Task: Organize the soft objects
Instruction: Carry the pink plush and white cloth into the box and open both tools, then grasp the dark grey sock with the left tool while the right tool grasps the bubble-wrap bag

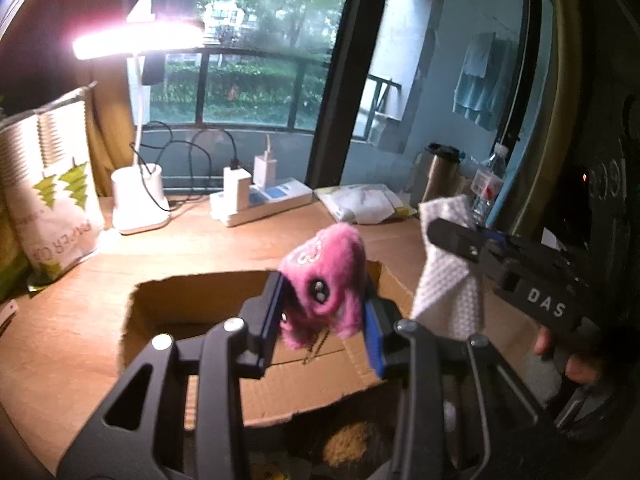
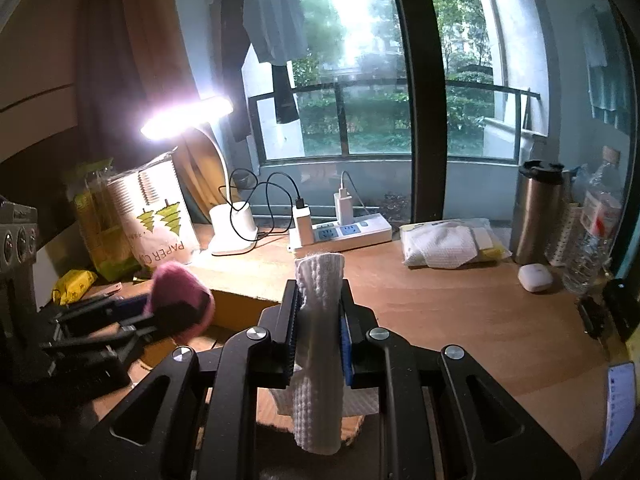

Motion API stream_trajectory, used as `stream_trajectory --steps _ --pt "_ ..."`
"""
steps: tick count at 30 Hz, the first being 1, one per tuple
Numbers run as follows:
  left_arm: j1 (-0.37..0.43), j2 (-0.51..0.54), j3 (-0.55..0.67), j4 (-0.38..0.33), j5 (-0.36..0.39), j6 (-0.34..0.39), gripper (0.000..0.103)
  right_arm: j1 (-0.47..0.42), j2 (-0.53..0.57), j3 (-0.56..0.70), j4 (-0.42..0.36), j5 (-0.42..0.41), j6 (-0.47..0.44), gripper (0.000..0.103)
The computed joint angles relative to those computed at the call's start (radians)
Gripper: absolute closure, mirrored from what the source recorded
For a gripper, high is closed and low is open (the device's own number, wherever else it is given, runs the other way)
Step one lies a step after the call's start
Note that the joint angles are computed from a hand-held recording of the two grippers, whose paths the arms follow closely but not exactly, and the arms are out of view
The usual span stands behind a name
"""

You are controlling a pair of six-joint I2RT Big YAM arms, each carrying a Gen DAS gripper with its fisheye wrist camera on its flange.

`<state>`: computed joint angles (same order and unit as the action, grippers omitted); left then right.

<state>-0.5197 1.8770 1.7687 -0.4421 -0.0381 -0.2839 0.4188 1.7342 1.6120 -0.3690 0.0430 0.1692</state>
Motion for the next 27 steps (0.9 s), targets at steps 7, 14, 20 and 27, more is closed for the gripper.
stream_trajectory --steps 7,14,20,27 --pt "0.005 0.101 0.115 -0.09 0.033 -0.015 0.066 -0.018 0.082 0.068 -0.045 -0.065 0.018 0.084" --pt "0.005 0.162 0.185 -0.181 0.076 -0.032 0.064 -0.028 0.12 0.087 -0.084 -0.107 0.038 0.084" --pt "-0.001 0.147 0.167 -0.179 0.054 -0.033 0.051 -0.022 0.116 0.084 -0.098 -0.089 0.023 0.065" --pt "0.009 0.087 0.08 -0.13 0.03 -0.064 0.035 -0.012 0.079 0.05 -0.084 -0.02 0.019 0.045"
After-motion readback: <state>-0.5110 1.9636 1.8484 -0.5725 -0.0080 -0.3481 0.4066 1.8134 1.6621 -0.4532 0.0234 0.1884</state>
